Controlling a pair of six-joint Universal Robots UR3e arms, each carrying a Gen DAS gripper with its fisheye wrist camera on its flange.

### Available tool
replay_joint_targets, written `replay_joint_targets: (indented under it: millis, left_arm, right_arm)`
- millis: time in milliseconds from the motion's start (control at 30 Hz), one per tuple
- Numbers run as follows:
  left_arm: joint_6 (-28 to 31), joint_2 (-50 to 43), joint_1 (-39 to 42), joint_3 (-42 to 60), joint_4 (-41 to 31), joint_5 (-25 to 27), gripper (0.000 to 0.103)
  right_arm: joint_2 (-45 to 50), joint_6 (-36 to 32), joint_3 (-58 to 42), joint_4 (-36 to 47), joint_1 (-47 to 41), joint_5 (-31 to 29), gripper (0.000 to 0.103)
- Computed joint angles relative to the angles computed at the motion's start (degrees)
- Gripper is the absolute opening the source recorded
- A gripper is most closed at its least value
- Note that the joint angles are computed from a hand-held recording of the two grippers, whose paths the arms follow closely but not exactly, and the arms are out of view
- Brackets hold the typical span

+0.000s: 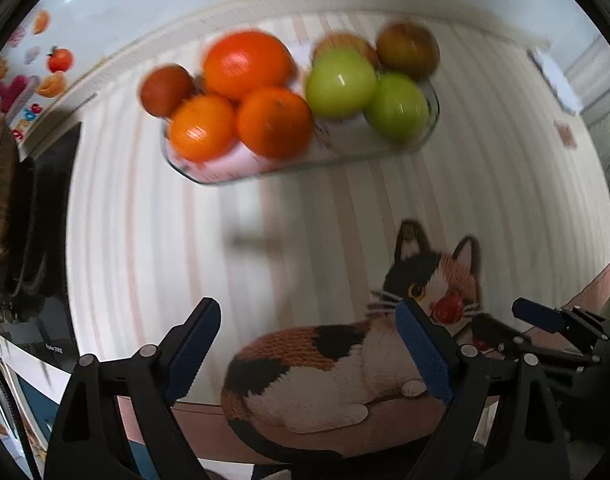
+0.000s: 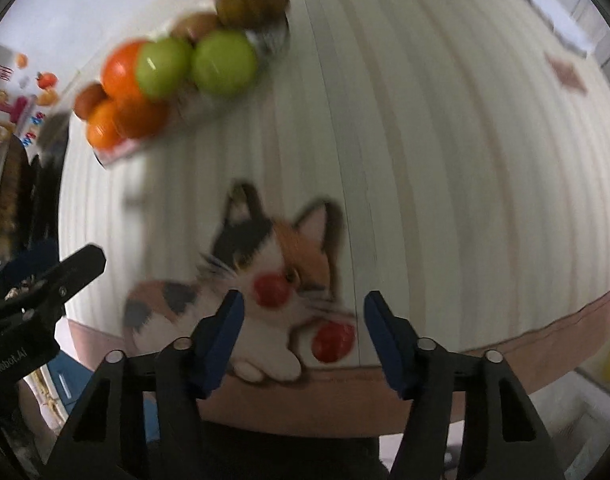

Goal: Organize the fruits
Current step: 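Grasp a small red fruit with the right gripper while the left gripper grasps another, then place both small red fruits on the plate and open both grippers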

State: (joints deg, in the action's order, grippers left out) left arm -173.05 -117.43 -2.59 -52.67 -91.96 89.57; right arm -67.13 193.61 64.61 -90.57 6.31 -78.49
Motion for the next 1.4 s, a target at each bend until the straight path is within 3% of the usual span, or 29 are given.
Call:
replay_joint_targets:
  millis: [300, 533, 700, 933, 1067, 1200, 1400]
  left_arm:
    - [-1.3, -2.7, -3.2, -0.6, -1.9, -1.8, 0.090]
    - [-0.4, -4.4, -6.1, 0.3, -2.2, -8.4, 0.088]
    - [-0.1, -9.0, -10.6, 4.3, -2.8, -8.6, 0.064]
    - [-0.7, -10.6, -14.9, 2.6, 1.1, -6.0, 0.043]
    - [-2.2, -14.0, -16.0, 8.8, -1.2, -5.3, 0.026]
    - [-2.5, -16.0, -15.4, 12.1, -2.5, -5.7, 0.024]
    - [-1.5, -11.4, -12.4, 4.4, 1.1, -6.5, 0.024]
  right_arm:
    - [-4.9, -1.8, 14.7, -6.6, -0.4, -0.4, 0.031]
    - [-12.1, -2.9, 21.9, -10.6, -4.5, -1.3, 0.030]
    - [-16.1, -4.4, 25.5, -10.5, -9.7, -1.9, 0.030]
    - [-18.0, -5.9, 27.2, -9.7, -13.6, -1.7, 0.031]
    - [-18.3, -6.1, 28.4, -10.6, -14.5, -1.3, 0.031]
    - [-18.7, -6.7, 28.3, -10.4, -14.9, -1.0, 0.031]
    - [-18.5, -6.7, 27.2, -10.3, -14.4, -0.6, 0.031]
